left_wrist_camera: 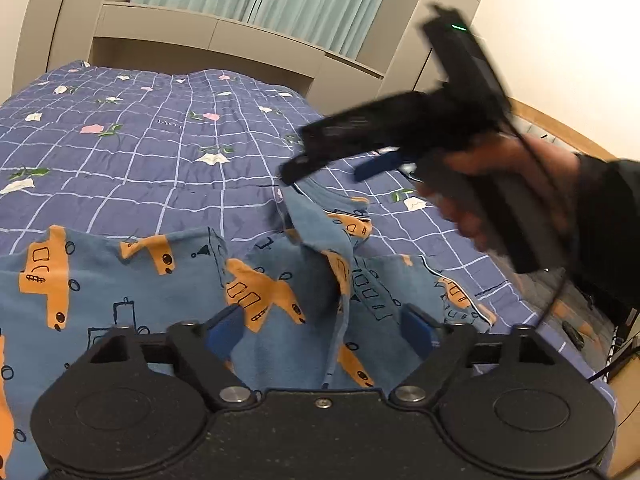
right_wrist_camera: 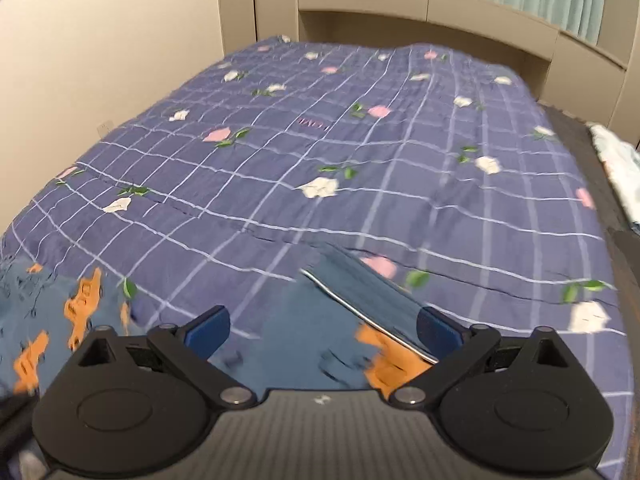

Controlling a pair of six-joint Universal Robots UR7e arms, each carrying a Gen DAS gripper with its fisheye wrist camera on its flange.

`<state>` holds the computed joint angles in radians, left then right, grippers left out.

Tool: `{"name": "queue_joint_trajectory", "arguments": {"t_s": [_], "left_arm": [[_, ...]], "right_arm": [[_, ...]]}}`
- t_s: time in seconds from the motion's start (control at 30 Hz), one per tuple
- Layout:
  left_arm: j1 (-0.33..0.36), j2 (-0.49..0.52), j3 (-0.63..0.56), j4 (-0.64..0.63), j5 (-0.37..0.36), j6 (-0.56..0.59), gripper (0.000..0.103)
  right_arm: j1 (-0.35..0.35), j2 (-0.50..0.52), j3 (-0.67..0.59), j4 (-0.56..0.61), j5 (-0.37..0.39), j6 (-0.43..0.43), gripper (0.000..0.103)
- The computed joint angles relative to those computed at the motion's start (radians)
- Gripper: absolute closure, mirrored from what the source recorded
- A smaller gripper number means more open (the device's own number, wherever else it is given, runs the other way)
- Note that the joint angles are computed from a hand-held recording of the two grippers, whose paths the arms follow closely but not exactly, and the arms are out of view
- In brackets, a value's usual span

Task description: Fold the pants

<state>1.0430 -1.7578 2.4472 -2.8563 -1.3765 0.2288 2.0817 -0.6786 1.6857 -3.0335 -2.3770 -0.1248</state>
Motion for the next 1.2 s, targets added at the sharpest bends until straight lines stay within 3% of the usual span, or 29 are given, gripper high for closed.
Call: {"name": "queue_joint_trajectory", "arguments": {"t_s": [0.07, 0.13, 0.33, 0.4, 0.43, 0.47, 0.57, 0.7, 0.87, 1.07, 1.2], "left_arm": [[0.009, 0.004, -0.01, 0.015, -0.015, -0.006, 0.039], [0.016, 0.011, -0.017, 0.022, -0.027, -0.01, 0.048], [0.02, 0.029, -0.023, 0.036, -0.033, -0.039, 0.063], [0.02, 0.034, -0.029, 0.047, -0.046, -0.05, 0.073], [0.019, 0.035, -0.034, 0.06, -0.056, -0.053, 0.083], [0.015, 0.033, -0.033, 0.066, -0.057, -0.052, 0.091], [-0.009, 0.028, -0.027, 0.066, -0.04, -0.041, 0.103], [-0.033, 0.016, -0.023, 0.063, -0.027, -0.019, 0.103], [-0.099, -0.016, -0.031, 0.105, 0.046, 0.067, 0.103], [-0.17, -0.089, -0.036, 0.212, 0.068, 0.183, 0.103], [-0.223, -0.144, 0.006, 0.294, 0.105, 0.243, 0.103]], "right_arm": [[0.005, 0.035, -0.044, 0.039, -0.028, 0.016, 0.024], [0.01, 0.069, -0.077, 0.048, -0.072, 0.01, 0.024], [0.015, 0.129, -0.142, 0.096, -0.159, 0.014, 0.04], [0.012, 0.134, -0.147, 0.097, -0.171, 0.024, 0.059], [0.012, 0.134, -0.142, 0.084, -0.182, 0.018, 0.068], [0.011, 0.136, -0.138, 0.061, -0.194, 0.006, 0.088], [0.005, 0.107, -0.092, -0.003, -0.163, -0.009, 0.099], [0.017, 0.059, 0.002, -0.207, -0.14, -0.084, 0.1], [0.049, -0.054, 0.163, -0.42, -0.121, -0.1, 0.1], [0.083, -0.214, 0.413, -0.569, -0.115, 0.056, 0.1], [0.083, -0.257, 0.572, -0.644, -0.12, 0.187, 0.1]]}}
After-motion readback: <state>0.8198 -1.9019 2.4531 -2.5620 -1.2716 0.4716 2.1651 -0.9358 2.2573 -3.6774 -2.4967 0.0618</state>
